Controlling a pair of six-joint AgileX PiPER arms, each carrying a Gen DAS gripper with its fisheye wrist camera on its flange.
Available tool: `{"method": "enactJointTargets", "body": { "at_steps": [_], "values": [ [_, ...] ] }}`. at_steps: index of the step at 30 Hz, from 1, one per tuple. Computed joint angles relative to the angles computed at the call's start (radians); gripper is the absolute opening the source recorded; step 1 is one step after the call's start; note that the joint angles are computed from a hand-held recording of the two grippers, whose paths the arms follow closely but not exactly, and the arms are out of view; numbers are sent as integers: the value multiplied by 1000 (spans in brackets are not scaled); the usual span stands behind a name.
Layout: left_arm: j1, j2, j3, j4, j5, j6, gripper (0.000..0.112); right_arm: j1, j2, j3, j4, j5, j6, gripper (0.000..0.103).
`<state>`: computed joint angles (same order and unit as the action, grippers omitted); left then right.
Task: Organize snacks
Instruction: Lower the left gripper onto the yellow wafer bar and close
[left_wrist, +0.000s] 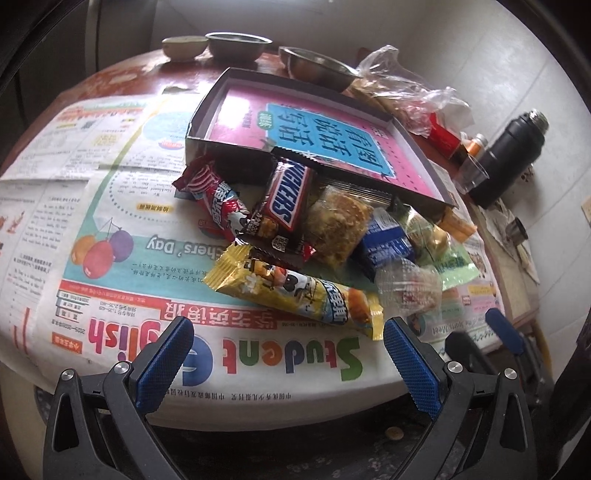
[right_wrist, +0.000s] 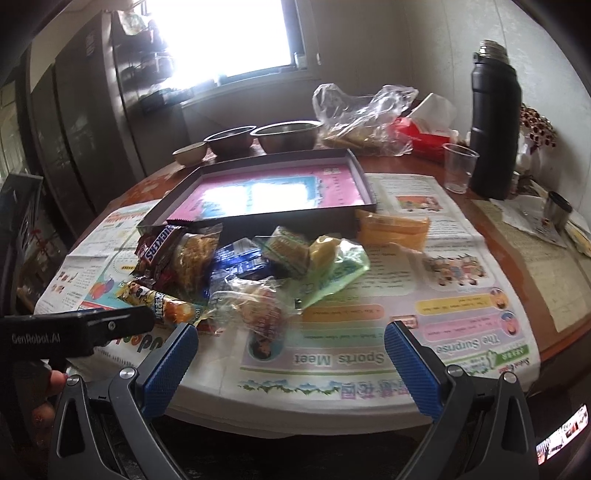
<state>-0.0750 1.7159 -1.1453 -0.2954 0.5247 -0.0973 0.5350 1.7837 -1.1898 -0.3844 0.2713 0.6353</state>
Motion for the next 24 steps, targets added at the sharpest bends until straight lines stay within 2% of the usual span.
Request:
{"method": "enactJointTargets", "body": {
  "at_steps": [12, 14, 18, 21, 24],
  "values": [
    [30, 83, -94, -94, 50, -15, 90, -15, 69, -67, 203, 18, -206, 101],
    [25, 96, -113, -76, 54, -43, 88, -20, 79, -80, 253, 23, -249, 101],
    [12, 108, -136, -6, 55, -107, 75, -32, 99, -114, 366, 44, -338, 101],
    [11, 106, -131, 25, 43, -117, 69, -27, 111, -137, 356, 59, -311, 101],
    [19, 96, -111, 15, 25, -84, 62, -23, 130, -169, 378, 80, -322, 97]
  ]
}}
